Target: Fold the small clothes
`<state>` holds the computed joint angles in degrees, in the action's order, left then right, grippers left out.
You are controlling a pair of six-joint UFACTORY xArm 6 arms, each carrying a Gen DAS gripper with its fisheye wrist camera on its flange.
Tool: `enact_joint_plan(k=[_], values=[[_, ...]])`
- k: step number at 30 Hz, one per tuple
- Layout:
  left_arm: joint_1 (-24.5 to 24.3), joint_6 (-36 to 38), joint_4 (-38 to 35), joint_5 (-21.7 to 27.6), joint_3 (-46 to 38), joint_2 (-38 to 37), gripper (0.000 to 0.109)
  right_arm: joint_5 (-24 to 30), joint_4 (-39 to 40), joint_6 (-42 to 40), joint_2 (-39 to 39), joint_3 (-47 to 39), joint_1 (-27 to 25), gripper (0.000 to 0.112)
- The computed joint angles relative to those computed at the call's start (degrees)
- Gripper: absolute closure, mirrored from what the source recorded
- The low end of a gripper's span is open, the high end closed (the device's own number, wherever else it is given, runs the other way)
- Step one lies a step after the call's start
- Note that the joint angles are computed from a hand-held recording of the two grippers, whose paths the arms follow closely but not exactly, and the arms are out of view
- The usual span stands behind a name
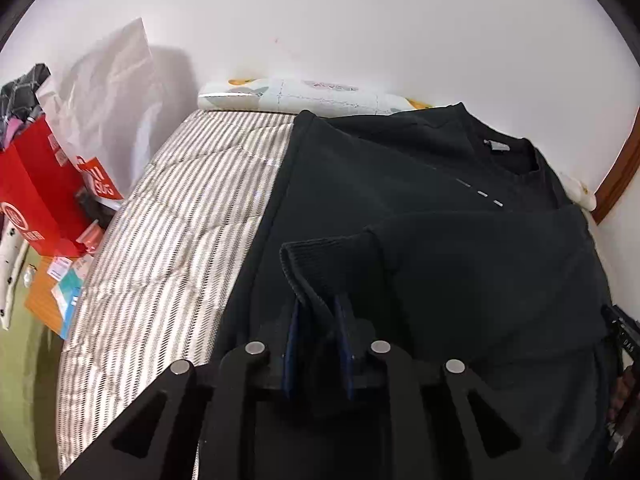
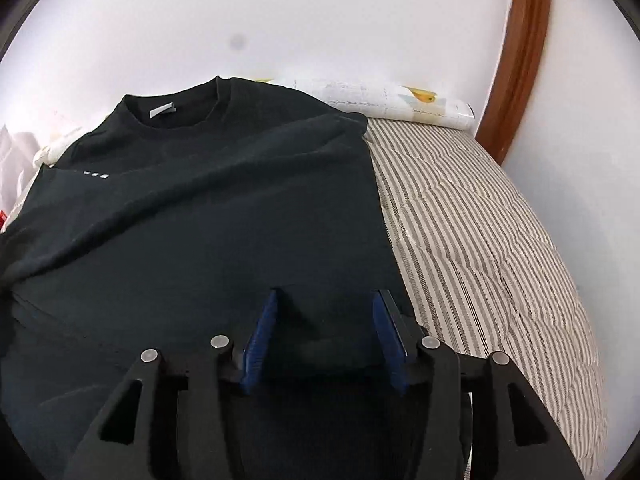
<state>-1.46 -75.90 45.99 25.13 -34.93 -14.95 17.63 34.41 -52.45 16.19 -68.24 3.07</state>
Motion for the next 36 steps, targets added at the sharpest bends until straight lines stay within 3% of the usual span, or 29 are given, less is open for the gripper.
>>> enact_joint_plan(k=[8, 12, 19, 22, 26, 32, 36], values=[[-0.28, -1.87, 0.91, -1.05, 2.76, -3.73, 0.091, -0.98, -0.70, 1.47, -0.56, 0.81, 0.21, 0.063], [-2.25, -2.30, 1.84, 2.26, 3.38, -6.22, 0.091, 1.52, -5.47, 4.56, -2.57, 1.71, -0.55, 0.064], [-4.70, 0.61, -3.80, 2.96, 9.46, -15.60, 0.091, 4.63, -4.20, 1.83, -8.98, 6.32, -3.66, 0.063], [-6.72, -0.10, -5.06, 5.19, 12.90, -20.34, 0.077, 5.62, -1.63, -0.85, -12.37, 9.74, -6.85, 0.062], [-8.48, 1.34, -9.16, 5.01, 18.37, -26.79, 0.057, 7.67, 0.62, -4.65, -15.54, 13.44, -11.23, 0.045], [-14.83, 0.35, -12.60, 10.85, 25.71, -38.05, 0.057, 14.42, 2.62, -7.98, -18.91, 17.27, -18.15, 0.043], [-20.07, -2.09, -14.27, 15.30, 29.41, -43.94, 0.057, 19.21, 7.25, -14.73, -22.12, 20.49, -21.91, 0.043]])
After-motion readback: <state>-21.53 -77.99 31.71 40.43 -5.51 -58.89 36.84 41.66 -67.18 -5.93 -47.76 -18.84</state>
